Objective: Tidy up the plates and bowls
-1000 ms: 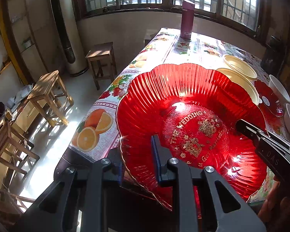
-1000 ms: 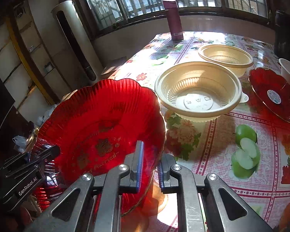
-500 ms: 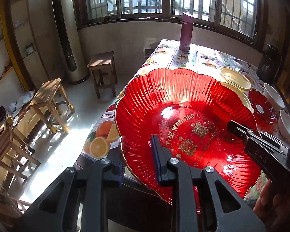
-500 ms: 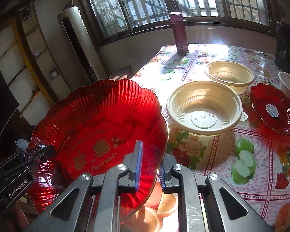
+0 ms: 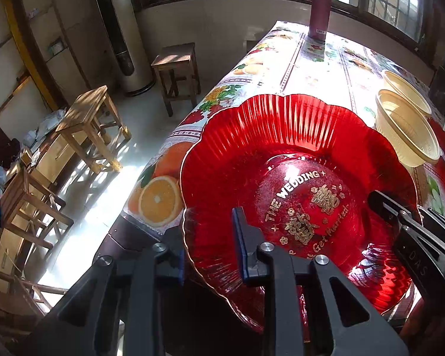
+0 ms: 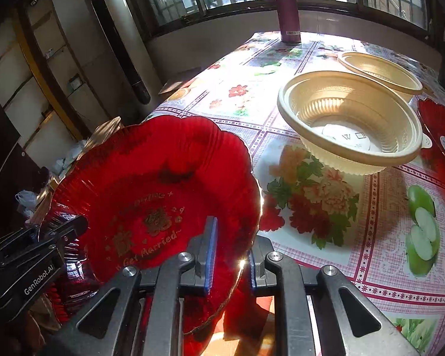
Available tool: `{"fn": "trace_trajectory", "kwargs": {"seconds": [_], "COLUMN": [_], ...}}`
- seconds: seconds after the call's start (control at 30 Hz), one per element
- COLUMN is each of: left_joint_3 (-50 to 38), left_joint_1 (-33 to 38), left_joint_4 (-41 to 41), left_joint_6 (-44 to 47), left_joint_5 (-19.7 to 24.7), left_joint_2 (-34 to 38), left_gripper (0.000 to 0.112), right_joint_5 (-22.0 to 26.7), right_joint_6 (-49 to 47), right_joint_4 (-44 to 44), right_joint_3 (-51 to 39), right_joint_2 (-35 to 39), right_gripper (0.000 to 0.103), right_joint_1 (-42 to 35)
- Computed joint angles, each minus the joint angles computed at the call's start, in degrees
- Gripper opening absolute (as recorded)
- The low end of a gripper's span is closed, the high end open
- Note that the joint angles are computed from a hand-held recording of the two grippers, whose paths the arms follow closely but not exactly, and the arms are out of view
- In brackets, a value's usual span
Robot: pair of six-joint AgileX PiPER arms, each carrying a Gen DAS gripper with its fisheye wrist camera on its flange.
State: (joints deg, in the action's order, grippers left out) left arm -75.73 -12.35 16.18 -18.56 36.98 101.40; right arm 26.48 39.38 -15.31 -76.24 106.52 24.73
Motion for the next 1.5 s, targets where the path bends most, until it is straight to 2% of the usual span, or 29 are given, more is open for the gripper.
{"fn": "trace_trajectory", "kwargs": {"seconds": [0.1, 0.13, 0.2, 0.23, 0.27, 0.4, 0.53, 0.9, 1.03, 1.1, 1.2, 1.33, 1.5], "left_joint_3": [-0.4, -0.1, 1.3, 2.4, 3.6, 8.5, 12.5, 16.1, 14.6, 13.4, 9.8, 2.4, -8.4], "left_joint_1": [0.7, 0.8, 0.3, -0.1, -0.4, 0.8, 0.5, -6.3, -11.2, -14.8, -20.7, -27.9, -33.4], "left_joint_4": [-3.9, -4.8, -3.7, -2.0, -0.3, -2.2, 0.7, 9.4, 10.2, 10.5, 9.6, 4.6, -6.3], "left_joint_6": [2.4, 3.0, 2.2, 0.9, -0.5, 1.3, -1.2, -8.7, -9.0, -9.2, -8.0, -3.6, 4.7], "left_joint_5": [0.8, 0.7, 0.0, -0.6, -1.2, -3.4, -4.6, -2.7, -1.3, -1.0, -0.3, 2.2, 7.1], "left_joint_2": [0.1, -0.2, -1.6, -2.6, -3.7, -9.2, -13.9, -23.4, -26.8, -27.6, -26.1, -20.1, -10.2], "left_gripper": [0.030, 0.033, 0.053, 0.058, 0.064, 0.066, 0.075, 0.075, 0.075, 0.081, 0.083, 0.083, 0.083], "right_joint_5": [-0.2, -0.4, -0.7, -1.5, -2.6, -5.2, -7.4, -9.7, -7.8, -6.4, -3.6, 2.0, 11.1], "right_joint_6": [-3.8, -5.4, -4.4, -5.4, -6.6, -3.2, -5.9, -18.6, -33.0, -39.8, -49.7, -62.9, -78.4], "right_joint_4": [3.8, 5.6, 4.6, 5.5, 6.6, 2.6, 5.9, 18.1, 31.3, 38.0, 46.5, 57.5, 69.7], "right_joint_3": [0.2, 0.6, 1.9, 2.8, 4.2, 9.6, 14.2, 26.9, 29.2, 30.3, 31.7, 32.8, 34.2], "right_joint_2": [-0.4, -0.8, -2.2, -3.3, -4.6, -10.1, -15.2, -30.5, -36.4, -39.2, -42.8, -46.5, -48.0], "right_gripper": [0.026, 0.037, 0.054, 0.061, 0.063, 0.074, 0.077, 0.077, 0.080, 0.081, 0.082, 0.084, 0.087], "right_joint_1": [-0.5, -0.8, -0.8, -1.1, -1.4, -1.9, -4.2, -14.5, -23.2, -27.5, -35.0, -46.7, -63.4]}}
